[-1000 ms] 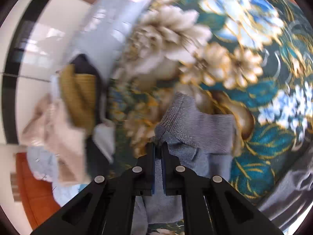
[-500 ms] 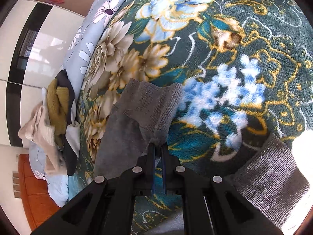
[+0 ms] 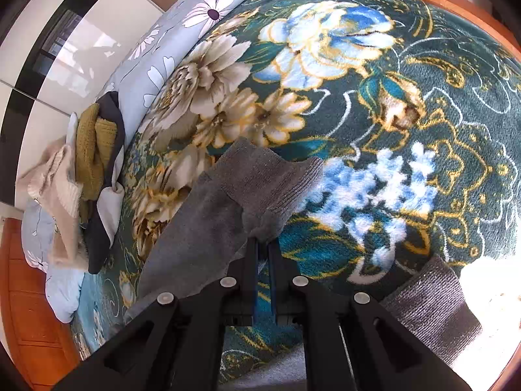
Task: Fold clothes
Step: 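Fold the sleeve across the sweatshirt body with the right gripper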
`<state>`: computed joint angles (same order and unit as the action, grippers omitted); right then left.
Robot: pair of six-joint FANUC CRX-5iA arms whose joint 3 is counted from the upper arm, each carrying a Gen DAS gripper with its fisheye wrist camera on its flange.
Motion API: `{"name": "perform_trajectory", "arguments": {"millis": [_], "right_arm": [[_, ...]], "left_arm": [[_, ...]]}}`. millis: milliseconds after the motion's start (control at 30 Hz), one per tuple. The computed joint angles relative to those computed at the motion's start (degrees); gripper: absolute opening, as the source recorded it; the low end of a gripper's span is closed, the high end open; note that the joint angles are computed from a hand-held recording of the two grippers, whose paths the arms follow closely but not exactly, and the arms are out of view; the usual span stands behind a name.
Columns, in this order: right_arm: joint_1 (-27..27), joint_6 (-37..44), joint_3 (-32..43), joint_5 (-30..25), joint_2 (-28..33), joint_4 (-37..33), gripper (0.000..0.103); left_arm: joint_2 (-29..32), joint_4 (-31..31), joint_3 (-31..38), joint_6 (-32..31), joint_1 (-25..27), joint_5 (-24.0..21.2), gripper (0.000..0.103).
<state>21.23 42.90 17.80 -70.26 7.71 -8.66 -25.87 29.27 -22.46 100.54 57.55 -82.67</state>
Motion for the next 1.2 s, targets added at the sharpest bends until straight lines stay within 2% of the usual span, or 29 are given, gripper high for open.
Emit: {"name": "perform_trajectory", "arguments": {"millis": [167,233,333,433,500,567,767,833,900,933,1000,1100,1167,1200], "right_arm": [[0.3,-0.3,0.2,-1.4,0.0,0.5,0.006],[0.6,-0.3,0.6,-2.1,0.3,0.8,0.006],[0.9,-0.4,1.1,-3.0,0.7,1.1,0.006],[1.1,-0.7,1.4,-3.7,1.2,1.5,0.006],[1.3,-1.0,1.6,-4.2,1.5,1.7,0.006],[1.7,-1.7,1.5,-4.5,1.9,2.2,0.007],[1.7,-2.9,1.4,-4.8,1.9,2.2,0.007],[1.4,-3.2,1.5,-5.0,2.0,1.9,0.007],[1.4,-3.9,1.5,-5.0,2.0,1.9,0.007],[1.5,-4.2,1.6,-5.1,2.1,1.9,0.007],[1.6,-4.4,2.0,-5.6,2.5,2.2,0.008],[2.1,-4.2,1.7,-4.6,2.1,3.4,0.006],[2.5,-3.5,-0.2,-1.1,0.2,4.6,0.006],[2.7,-2.9,-0.8,-0.1,-0.4,5.3,0.006]], "left_arm": [[2.5,5.4,-2.1,-2.5,-0.5,1.6,0.054],[2.7,10.7,-4.6,-6.5,1.5,0.7,0.053],[2.0,23.0,-11.1,-13.9,5.5,-1.7,0.053],[2.5,26.1,-12.9,-17.3,7.0,-4.5,0.053],[3.6,26.0,-13.1,-16.7,6.6,-5.6,0.053],[3.8,26.4,-13.9,-15.2,6.1,-4.4,0.052],[2.0,34.2,-20.6,-7.6,3.9,5.0,0.052],[1.9,33.0,-20.1,-5.9,2.9,6.6,0.048],[2.9,26.3,-15.5,-6.2,1.8,6.2,0.01],[3.5,22.8,-13.0,-6.5,1.0,5.9,0.005],[3.3,20.1,-10.6,-7.1,0.6,6.5,0.004],[0.7,21.6,-10.3,-8.8,3.8,9.1,0.004],[-0.5,20.3,-9.1,-9.2,6.7,9.7,0.004],[0.2,16.9,-7.3,-8.3,7.0,8.8,0.004]]}}
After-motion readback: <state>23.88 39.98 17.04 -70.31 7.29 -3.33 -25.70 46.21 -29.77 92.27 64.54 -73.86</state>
